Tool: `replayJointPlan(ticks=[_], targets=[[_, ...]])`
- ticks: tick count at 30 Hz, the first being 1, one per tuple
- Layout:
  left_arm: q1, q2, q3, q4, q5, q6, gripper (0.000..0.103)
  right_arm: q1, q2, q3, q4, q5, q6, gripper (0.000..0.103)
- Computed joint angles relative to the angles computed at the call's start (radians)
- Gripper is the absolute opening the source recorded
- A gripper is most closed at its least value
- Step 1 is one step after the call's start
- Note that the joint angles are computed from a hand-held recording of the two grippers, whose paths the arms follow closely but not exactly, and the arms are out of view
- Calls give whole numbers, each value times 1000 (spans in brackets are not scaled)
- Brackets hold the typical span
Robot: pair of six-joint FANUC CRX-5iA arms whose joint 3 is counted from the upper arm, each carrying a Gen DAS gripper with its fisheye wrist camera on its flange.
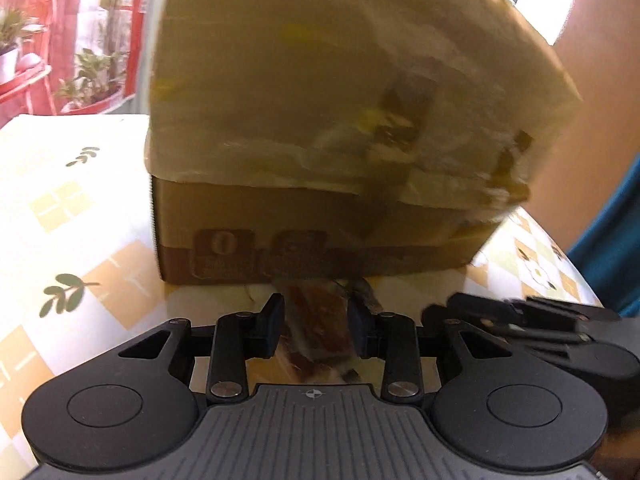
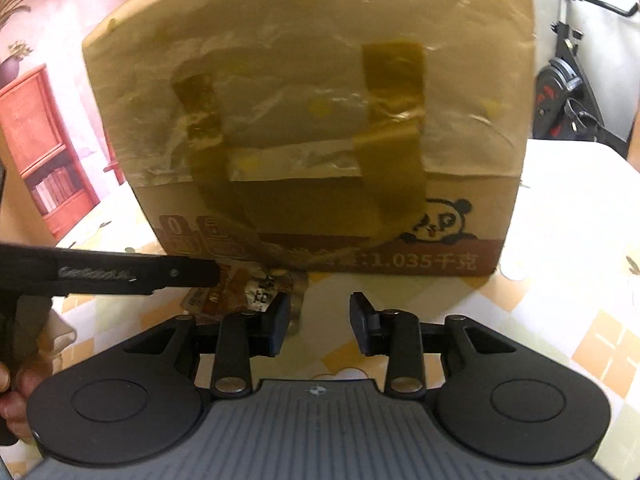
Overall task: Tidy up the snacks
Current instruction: 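Move both grippers back down to the last packets in front of the box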
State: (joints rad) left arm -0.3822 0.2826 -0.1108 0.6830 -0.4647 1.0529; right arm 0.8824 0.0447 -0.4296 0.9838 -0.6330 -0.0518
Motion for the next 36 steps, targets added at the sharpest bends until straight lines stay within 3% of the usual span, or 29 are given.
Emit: replayJointPlan(ticks=[4,7,11,18,22,25,30,36], targets=[[-4,0,0,8,-37,-12,37,-4,-8,-13,6,-21,-61,36],[-13,-7,12,-84,-21,66,37,-4,-22,-28,5,-39,-100,36],[-8,-9,23,-124,8,140,37,-4,-41,-48,2,-50,-119,36],[-3,40,104,-208,-38,250,37,-4,-29,-45,-6,-32,-121,36],[-12,37,81,-120,-57,143,29,-3,-26,-47,2,-30,-125,36],[-27,29,58,-49,-72,45,29,-5,-25,-49,4,-31,-138,36],[-47,41,50,7,-122,-17,29,-3,-24,-46,2,-41,-150,36],[-49,5,-21,81,-62,-35,29,9,-26,-31,-23,-82,-134,36]])
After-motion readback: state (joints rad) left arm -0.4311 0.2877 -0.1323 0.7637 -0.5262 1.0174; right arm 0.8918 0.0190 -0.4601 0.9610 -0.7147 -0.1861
